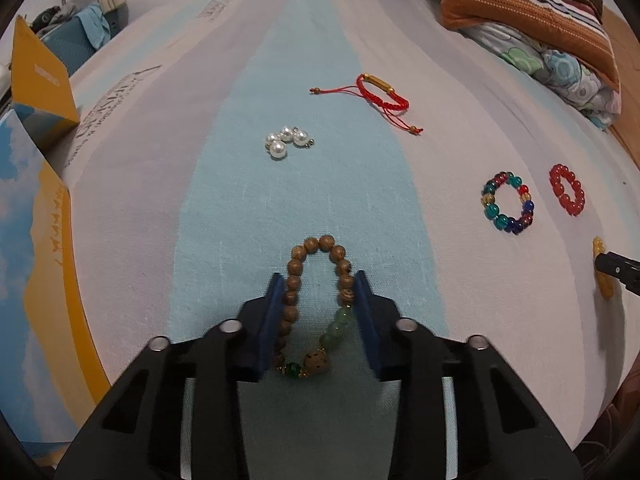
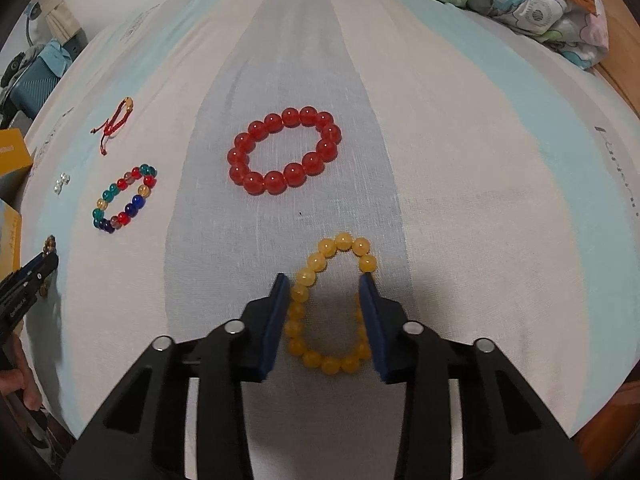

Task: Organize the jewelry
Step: 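Grasp the wooden bead bracelet with the left tool while the right tool grasps the yellow bead bracelet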

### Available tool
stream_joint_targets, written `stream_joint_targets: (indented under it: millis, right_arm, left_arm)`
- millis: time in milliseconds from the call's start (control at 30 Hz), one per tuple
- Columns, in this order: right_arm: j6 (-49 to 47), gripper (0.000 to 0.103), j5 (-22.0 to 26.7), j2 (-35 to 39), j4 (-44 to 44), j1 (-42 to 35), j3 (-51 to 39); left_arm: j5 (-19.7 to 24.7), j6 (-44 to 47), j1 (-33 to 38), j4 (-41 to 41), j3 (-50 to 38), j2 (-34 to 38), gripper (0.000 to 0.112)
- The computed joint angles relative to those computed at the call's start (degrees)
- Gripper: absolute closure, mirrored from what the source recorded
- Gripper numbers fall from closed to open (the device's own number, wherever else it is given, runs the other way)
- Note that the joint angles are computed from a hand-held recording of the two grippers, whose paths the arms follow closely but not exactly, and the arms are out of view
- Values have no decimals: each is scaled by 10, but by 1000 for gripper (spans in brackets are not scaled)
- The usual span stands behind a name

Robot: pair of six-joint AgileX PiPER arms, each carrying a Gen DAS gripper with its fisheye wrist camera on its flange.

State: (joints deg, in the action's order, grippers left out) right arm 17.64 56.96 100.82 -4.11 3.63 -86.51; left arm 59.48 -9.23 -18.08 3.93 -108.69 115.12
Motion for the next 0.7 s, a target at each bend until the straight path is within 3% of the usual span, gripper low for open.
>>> stream_joint_targets:
  millis: [67, 167, 700]
  right_arm:
    - [-12, 90, 3, 3, 18, -6, -1]
    - [-26, 94, -4, 3, 36, -14, 9]
    - [-36, 94, -27, -35, 69, -22, 36]
  left_arm:
    - [8, 9, 3, -11, -4, 1, 97]
    - [15, 19, 6, -23, -4, -2, 97]
    - [39, 33, 7, -37, -26, -23, 97]
